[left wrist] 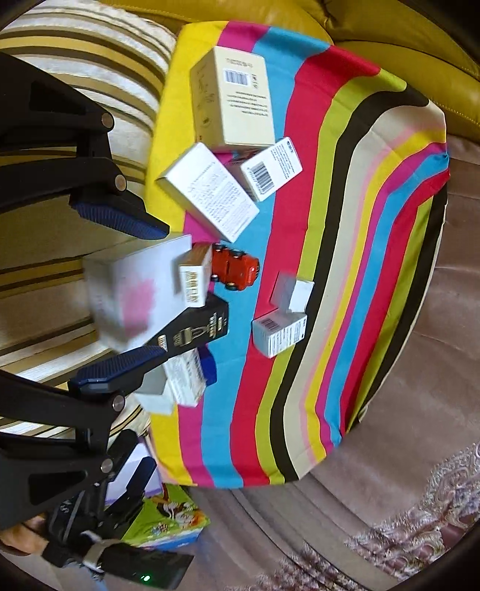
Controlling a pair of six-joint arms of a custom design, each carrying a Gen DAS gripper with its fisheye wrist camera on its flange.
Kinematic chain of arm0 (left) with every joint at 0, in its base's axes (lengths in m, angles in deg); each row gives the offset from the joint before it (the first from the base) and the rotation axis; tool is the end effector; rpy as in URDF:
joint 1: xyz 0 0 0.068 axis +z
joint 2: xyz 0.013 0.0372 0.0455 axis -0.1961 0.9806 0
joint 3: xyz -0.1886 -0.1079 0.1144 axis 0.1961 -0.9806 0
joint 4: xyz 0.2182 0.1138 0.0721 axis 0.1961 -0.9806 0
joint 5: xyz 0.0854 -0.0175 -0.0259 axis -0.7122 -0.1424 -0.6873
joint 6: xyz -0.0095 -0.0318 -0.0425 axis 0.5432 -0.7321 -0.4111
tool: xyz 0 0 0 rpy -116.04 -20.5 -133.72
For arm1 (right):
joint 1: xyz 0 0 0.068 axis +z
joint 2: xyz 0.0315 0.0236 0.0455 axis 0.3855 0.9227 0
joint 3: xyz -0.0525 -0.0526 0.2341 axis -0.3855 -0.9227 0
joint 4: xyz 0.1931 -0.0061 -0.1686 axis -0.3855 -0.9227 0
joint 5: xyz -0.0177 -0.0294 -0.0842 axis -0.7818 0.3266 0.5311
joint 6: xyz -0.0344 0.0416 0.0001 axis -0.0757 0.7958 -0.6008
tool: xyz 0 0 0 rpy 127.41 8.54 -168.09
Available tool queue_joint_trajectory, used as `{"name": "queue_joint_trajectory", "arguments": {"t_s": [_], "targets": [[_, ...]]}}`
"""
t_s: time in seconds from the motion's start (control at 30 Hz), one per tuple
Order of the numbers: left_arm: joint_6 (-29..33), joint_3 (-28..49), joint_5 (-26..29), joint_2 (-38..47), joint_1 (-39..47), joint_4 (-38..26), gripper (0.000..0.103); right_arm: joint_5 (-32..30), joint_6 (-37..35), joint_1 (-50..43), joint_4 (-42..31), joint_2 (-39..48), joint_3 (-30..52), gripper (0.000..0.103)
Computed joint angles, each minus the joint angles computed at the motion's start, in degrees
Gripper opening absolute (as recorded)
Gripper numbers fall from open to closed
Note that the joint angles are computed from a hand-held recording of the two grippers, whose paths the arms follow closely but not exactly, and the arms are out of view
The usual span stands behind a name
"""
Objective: Organize rigid objects
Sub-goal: 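Move both open grippers back to the pile on the cloth, then grasp the DING ZHI DENTAL box with the left gripper while the right grasps a tall white medicine box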
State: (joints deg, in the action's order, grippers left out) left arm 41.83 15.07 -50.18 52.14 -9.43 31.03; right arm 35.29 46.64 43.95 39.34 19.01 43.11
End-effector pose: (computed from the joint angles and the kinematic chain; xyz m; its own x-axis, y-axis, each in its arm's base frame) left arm 0.2823 0.0060 0.1746 -0.7017 -0.5166 -0.4907 -0.3728 0.8531 -0.3650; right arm 0.3333 0.1361 0.1706 -0.7482 -0.3965 -0.5319 -0.5151 0.8524 0.0893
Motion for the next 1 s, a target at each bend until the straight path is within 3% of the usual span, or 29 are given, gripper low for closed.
{"name": "queue_joint_trajectory", "arguments": {"t_s": [0.2,0.43,0.5,0.57,0.77,1.0], "targets": [[1.2,7.1,-2.3,8.1,-0.1,-2.9,0.061,2.5,-1.3,2.7,-1.1,3.5,3.7,0.082],[0.9,10.3,-3.6,12.3,-0.2,-4.5,0.061,6.2,-4.0,5.9,-2.9,7.8,8.4,0.083],[1.1,10.8,-3.6,13.0,-0.1,-4.5,0.055,7.1,-4.3,6.6,-3.3,9.0,9.9,0.083],[1.5,11.7,-3.3,14.1,0.1,-5.0,0.038,6.9,-4.6,7.1,-3.9,10.3,11.5,0.084],[1.5,11.4,-1.4,14.5,1.0,-3.9,0.036,6.4,-5.1,7.2,-5.5,12.9,15.0,0.085],[0.4,9.4,0.1,13.2,1.8,-1.9,0.035,13.4,-15.9,9.7,-5.5,13.9,16.0,0.087]]}}
